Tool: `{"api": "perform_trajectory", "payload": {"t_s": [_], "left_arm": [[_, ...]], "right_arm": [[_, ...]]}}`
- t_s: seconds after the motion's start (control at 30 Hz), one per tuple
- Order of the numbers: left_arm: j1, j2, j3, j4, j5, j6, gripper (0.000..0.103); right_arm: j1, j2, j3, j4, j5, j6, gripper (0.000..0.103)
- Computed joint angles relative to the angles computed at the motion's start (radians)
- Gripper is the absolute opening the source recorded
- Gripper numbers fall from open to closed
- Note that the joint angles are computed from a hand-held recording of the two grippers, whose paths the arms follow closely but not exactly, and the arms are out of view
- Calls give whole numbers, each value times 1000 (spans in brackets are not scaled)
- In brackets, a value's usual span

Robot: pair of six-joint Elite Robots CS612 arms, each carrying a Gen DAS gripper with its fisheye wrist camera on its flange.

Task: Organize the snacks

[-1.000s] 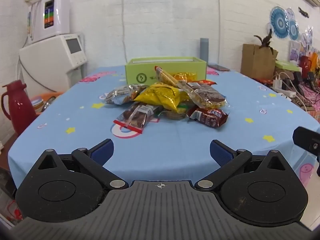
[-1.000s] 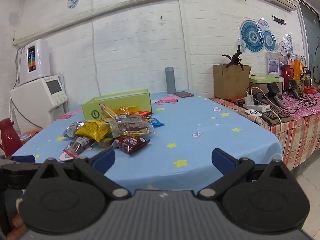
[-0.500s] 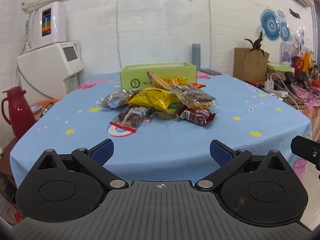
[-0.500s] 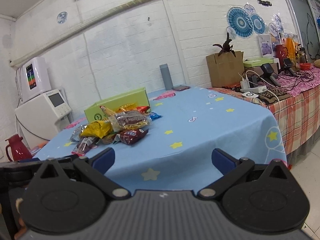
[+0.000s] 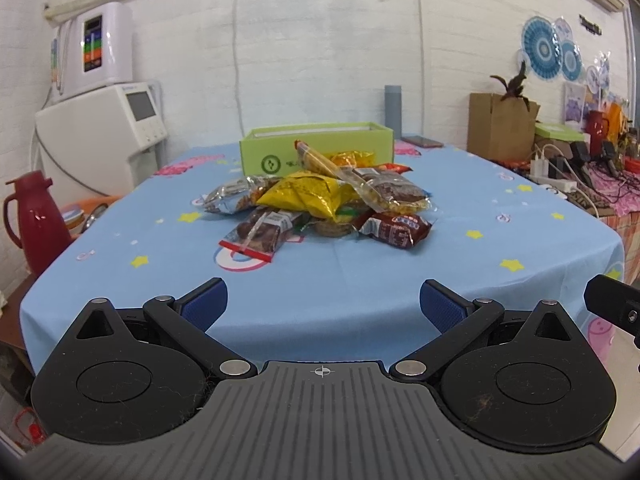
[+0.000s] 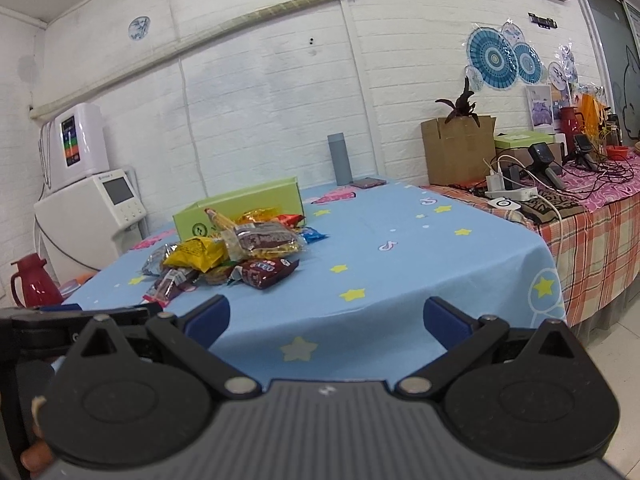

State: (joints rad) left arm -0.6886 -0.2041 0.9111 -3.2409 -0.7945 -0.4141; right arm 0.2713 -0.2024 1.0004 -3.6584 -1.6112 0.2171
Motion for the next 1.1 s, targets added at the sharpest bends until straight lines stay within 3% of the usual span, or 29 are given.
{"api": "perform_trajectory", "payload": {"t_s": [0.23,0.43,1.1], "left_arm": [[1,1,-3,8,4,-9,95],[2,2,-6,13,4,-10,95],[6,0,-7,46,-10,-34,95]], "right_arm": [[0,1,-2,14,11,-16,103],[10,6,-18,57,-35,-54,103],[11,6,-22,83,-22,-73,103]]}}
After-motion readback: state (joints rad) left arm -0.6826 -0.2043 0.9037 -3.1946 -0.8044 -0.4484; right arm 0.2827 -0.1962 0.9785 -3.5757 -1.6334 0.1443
